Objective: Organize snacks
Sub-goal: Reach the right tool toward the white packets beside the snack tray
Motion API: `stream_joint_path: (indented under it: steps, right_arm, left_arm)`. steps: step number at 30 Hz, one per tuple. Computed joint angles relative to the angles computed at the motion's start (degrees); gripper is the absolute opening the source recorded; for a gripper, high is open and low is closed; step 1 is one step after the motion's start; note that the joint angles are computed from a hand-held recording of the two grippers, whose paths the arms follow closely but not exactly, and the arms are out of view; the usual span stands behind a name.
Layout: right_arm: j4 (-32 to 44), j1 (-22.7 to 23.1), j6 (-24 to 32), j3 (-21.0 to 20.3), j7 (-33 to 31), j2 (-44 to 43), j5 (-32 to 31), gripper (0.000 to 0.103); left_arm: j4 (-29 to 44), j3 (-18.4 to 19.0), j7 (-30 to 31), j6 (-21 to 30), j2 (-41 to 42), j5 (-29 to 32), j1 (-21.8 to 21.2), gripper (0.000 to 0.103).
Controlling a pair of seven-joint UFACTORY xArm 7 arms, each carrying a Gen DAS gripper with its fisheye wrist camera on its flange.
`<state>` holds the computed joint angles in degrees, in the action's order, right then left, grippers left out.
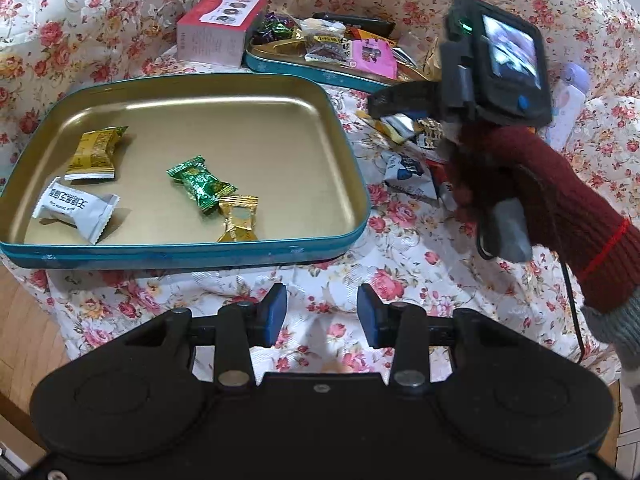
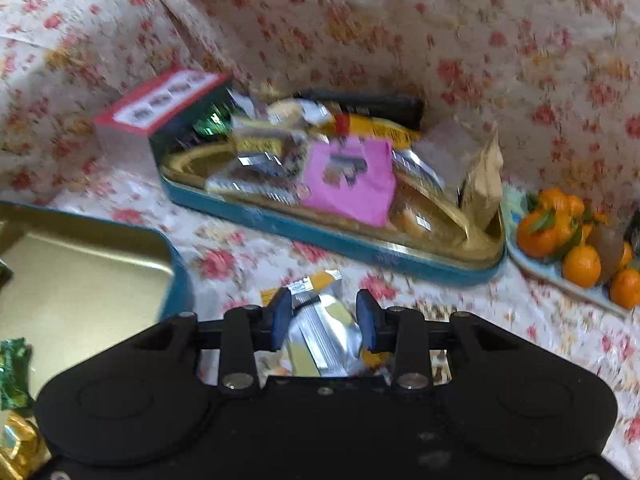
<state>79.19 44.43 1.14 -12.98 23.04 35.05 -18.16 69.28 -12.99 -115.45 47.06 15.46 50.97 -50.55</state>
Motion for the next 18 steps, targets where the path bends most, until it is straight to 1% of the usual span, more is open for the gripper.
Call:
stream_joint_path:
  steps: [4, 6, 9, 10, 12, 14, 16, 18]
  right_arm:
    - [-5.22, -0.41, -1.42, -0.63, 1.54, -3.15, 1.51, 0.037]
    - [-8.32, 0.61, -2.21, -2.42, 2.54, -5.10, 1.66, 0.037]
    - [-13.52, 2.14, -4.92, -5.08, 3.79, -7.94, 2.35, 0.037]
    - [-15.49, 2.68, -6.54, -5.86, 3.94, -9.00, 3.04, 0.037]
    - [-20.83, 4.79, -12.62, -8.56, 4.35, -11.57, 5.53, 0.037]
    - [-25.80, 6.05, -18.87, -10.08, 4.30, -13.99, 8.82, 0.038]
    - [-30.41, 8.53, -24.19, -12.11, 3.06, -16.10, 13.98, 0.038]
    - [-34.26, 11.10, -28.19, -13.67, 0.03, -17.79, 19.69, 0.038]
  left_arm:
    - [0.83, 0.09, 1.11, -0.25, 0.76, 0.00, 0.01, 0.048]
    - [2.10, 0.27, 2.21, 0.05, 1.59, 0.28, -0.30, 0.048]
    - [4.50, 0.74, 4.30, 0.82, 2.93, 1.17, -1.06, 0.048]
    - [5.35, 0.96, 5.07, 1.24, 3.35, 1.49, -1.36, 0.048]
    - [7.33, 1.43, 6.73, 2.26, 4.38, 2.33, -2.04, 0.048]
    - [9.65, 1.87, 8.82, 3.14, 5.75, 2.57, -2.55, 0.048]
    - [11.32, 2.48, 10.54, 3.17, 6.85, 2.86, -2.93, 0.048]
    - [13.25, 3.11, 12.49, 3.36, 8.15, 2.81, -3.25, 0.048]
